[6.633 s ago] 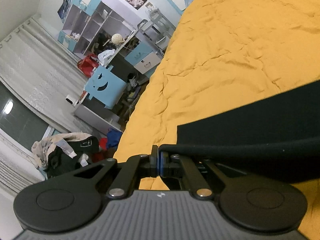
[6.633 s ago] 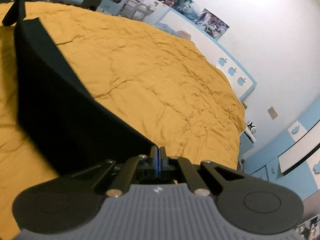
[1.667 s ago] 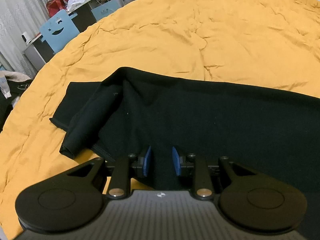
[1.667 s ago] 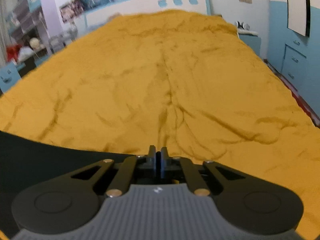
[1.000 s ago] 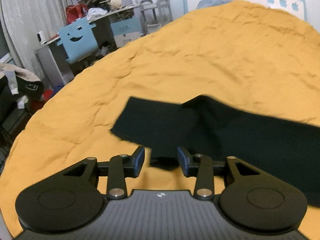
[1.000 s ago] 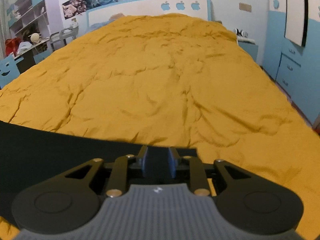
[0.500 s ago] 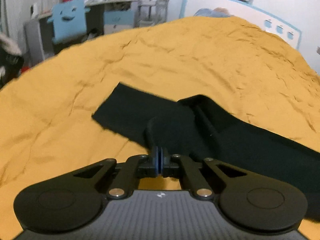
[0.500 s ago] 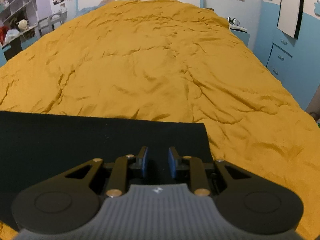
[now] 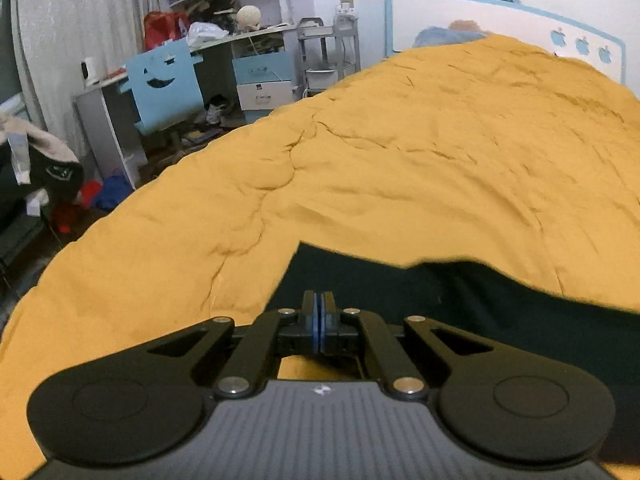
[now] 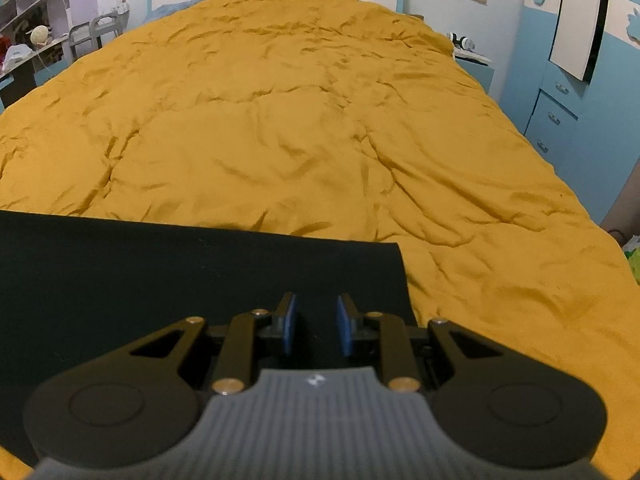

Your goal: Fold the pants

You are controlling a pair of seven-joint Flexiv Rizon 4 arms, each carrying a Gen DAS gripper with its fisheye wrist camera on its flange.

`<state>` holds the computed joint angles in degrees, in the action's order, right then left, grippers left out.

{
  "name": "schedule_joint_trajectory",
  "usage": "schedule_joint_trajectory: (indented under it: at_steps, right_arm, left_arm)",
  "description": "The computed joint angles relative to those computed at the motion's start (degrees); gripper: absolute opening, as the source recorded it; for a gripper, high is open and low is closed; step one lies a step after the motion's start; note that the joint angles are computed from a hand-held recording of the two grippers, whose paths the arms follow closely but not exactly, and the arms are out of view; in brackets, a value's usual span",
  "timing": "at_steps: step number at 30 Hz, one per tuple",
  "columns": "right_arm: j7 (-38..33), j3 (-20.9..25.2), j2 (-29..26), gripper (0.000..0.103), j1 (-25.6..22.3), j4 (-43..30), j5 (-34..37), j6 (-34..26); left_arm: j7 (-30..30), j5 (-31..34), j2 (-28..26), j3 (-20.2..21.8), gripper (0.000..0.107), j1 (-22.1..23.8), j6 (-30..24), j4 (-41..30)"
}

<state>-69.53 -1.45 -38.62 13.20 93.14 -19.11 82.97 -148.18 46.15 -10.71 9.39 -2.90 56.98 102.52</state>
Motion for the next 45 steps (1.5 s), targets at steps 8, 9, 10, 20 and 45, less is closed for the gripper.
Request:
schedule_joint_trajectory:
  at_steps: [8,9,10,20,45]
  right_arm:
    - [1.8,-3.1,1.2,0.018,1.5,1.9,-1.5,0.9]
    - [1.9,-3.5,1.2,0.018,1.7,2.0,-1.9,0.9]
    - [2.1,-3.8,1.3,0.018,1.8,2.0,-2.1,0.9]
    - [1.5,-2.2,0.7,0.018,0.9,1.1,-2.5,0.3]
    - [1.9,-2.7,1.0,0.023,1.4,2.5,-2.3,1.2]
  left_arm:
    - [-8.8,-2.6,-4.9,3.8,0.006,1.7,0.4,-4.2]
    - [-10.3,-2.5,-4.8,4.2,0.008,1.9,1.8,-4.0]
    - [-11.6,-2.4,-4.4,4.7,0.008,2.1,3.3,-3.4]
    - [-2.4,-12.0,0.7,4.5,0.043,6.4,24.1,11.5]
    - [-2.6,-19.7,-4.4,10.5,0.000,-0.2,19.8,4.4]
